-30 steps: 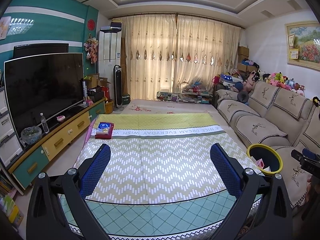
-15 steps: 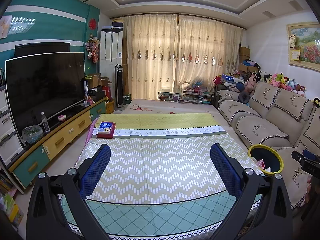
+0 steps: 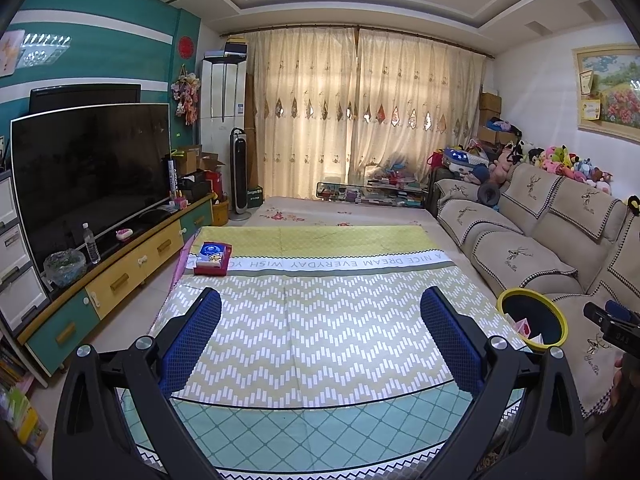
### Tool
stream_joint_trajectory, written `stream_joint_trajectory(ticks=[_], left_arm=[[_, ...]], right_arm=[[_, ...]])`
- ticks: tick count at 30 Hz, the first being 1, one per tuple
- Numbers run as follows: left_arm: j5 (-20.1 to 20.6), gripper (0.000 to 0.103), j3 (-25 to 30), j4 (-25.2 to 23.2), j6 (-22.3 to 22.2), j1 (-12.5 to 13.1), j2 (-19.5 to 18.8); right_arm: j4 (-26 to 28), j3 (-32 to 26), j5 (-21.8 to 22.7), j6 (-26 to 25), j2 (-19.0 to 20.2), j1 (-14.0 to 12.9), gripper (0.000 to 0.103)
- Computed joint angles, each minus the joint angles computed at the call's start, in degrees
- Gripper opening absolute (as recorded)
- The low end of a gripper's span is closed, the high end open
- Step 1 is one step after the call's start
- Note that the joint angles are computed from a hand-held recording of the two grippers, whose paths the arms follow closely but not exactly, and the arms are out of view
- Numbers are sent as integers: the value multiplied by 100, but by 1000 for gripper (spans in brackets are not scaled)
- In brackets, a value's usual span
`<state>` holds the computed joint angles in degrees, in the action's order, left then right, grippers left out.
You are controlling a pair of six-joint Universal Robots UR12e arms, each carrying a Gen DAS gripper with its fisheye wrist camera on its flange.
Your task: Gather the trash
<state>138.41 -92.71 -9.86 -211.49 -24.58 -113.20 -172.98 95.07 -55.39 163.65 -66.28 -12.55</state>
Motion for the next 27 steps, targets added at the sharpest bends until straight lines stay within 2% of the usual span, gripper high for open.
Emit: stream_joint_trajectory(ticks=[27], left_arm=[[-68, 98, -16, -59, -115, 14, -3]], right_arm=[[0, 45, -32, -16, -3, 33, 92]])
